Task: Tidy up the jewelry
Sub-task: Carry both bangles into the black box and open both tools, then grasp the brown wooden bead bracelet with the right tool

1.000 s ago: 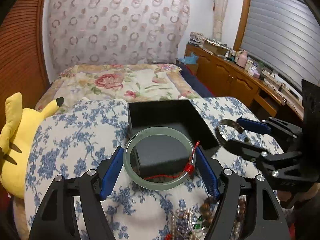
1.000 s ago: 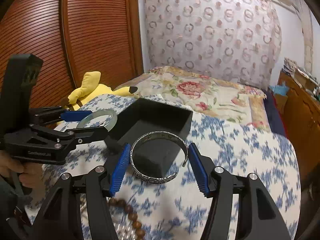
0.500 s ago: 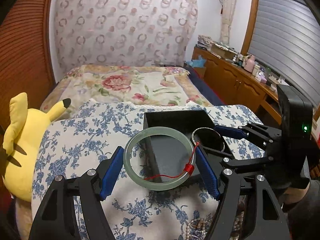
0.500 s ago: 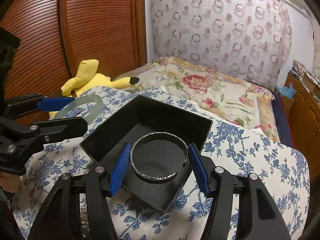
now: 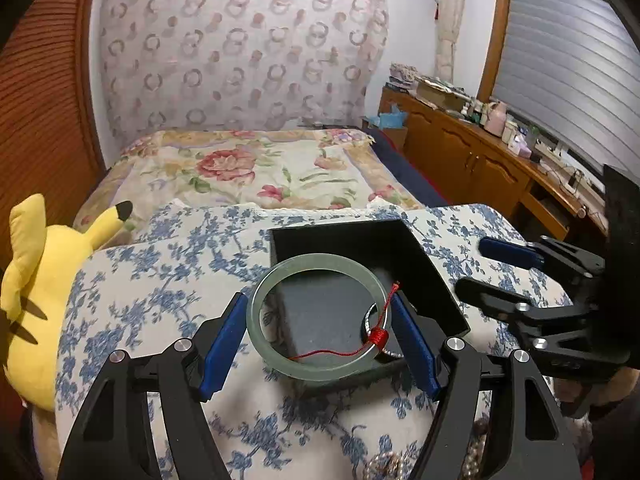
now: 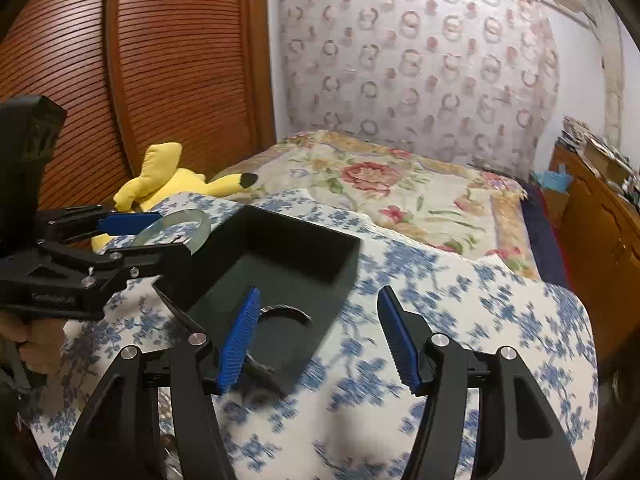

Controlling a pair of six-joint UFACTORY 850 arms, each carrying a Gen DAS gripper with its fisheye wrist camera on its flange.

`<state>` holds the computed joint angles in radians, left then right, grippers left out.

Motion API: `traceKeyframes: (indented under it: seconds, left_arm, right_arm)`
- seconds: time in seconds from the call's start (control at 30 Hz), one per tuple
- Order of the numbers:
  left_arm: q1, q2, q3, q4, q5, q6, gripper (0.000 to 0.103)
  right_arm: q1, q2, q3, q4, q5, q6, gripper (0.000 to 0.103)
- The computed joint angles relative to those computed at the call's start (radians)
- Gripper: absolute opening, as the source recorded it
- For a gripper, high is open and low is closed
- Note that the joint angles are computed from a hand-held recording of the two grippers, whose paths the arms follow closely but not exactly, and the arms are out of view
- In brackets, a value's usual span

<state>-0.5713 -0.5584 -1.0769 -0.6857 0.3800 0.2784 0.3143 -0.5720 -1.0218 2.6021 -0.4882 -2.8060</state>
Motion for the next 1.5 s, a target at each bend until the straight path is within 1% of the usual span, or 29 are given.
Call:
traceKeyframes:
  seconds: [0.1,0.2,0.27,0.37,0.47,0.63,0.77,0.87,0.93,1.0,1.13,1.2,1.27,1.3,1.33,1.5]
  left_arm:
    - [-0.002,-0.027,-0.037,-0.03,-0.024,0.038,0.069]
    - [-0.008,-0.052,-0.068,-0.101,-0.039,0.117,0.069]
    - [-0.015,-0.069,-0.088,-0.174,-0.044,0.198,0.069]
    - [-0.022,-0.082,-0.1,-0.231,-0.032,0.261,0.069]
    - [-0.027,-0.084,-0.104,-0.266,-0.025,0.295,0.07]
    - [-0.032,-0.07,-0.093,-0.259,-0.018,0.295,0.07]
    - [-0.047,-0.026,-0.034,-0.187,0.012,0.223,0.071]
    - [-0.063,0.01,0.022,-0.134,0.044,0.17,0.077]
    - [-0.077,0.034,0.069,-0.089,0.071,0.117,0.078]
    - [-0.089,0.051,0.105,-0.075,0.094,0.088,0.082]
    - [-0.108,0.078,0.171,-0.021,0.136,0.001,0.087]
    - [-0.119,0.09,0.205,-0.014,0.161,-0.018,0.091]
    - [-0.126,0.101,0.23,-0.022,0.177,-0.015,0.091]
    - [-0.128,0.105,0.244,-0.019,0.185,-0.022,0.091]
    - [-0.129,0.112,0.263,-0.004,0.19,-0.045,0.091]
    - [-0.132,0.135,0.322,0.018,0.192,-0.109,0.092]
  right_arm:
    - [-0.02,0.009,0.021,0.019,-0.011,-0.015,0.063]
    - [-0.036,0.019,0.04,0.026,-0.027,-0.019,0.063]
    - [-0.045,0.025,0.052,0.013,-0.041,-0.005,0.063]
    - [-0.048,0.036,0.071,0.009,-0.057,0.002,0.063]
    - [-0.051,0.049,0.092,0.013,-0.071,-0.007,0.063]
    - [-0.053,0.073,0.129,0.026,-0.088,-0.022,0.063]
    - [-0.056,0.094,0.162,-0.003,-0.101,-0.007,0.063]
    - [-0.052,0.111,0.202,-0.034,-0.107,0.007,0.063]
    - [-0.045,0.12,0.229,-0.052,-0.118,0.013,0.063]
    - [-0.034,0.126,0.255,-0.067,-0.13,0.017,0.063]
    - [-0.004,0.133,0.292,-0.099,-0.14,0.034,0.057]
    - [0.011,0.137,0.304,-0.112,-0.14,0.04,0.054]
    - [0.027,0.139,0.313,-0.129,-0.136,0.045,0.053]
    - [0.034,0.14,0.316,-0.138,-0.133,0.05,0.049]
    - [0.043,0.14,0.319,-0.153,-0.128,0.058,0.048]
    - [0.085,0.136,0.323,-0.144,-0.093,0.025,0.043]
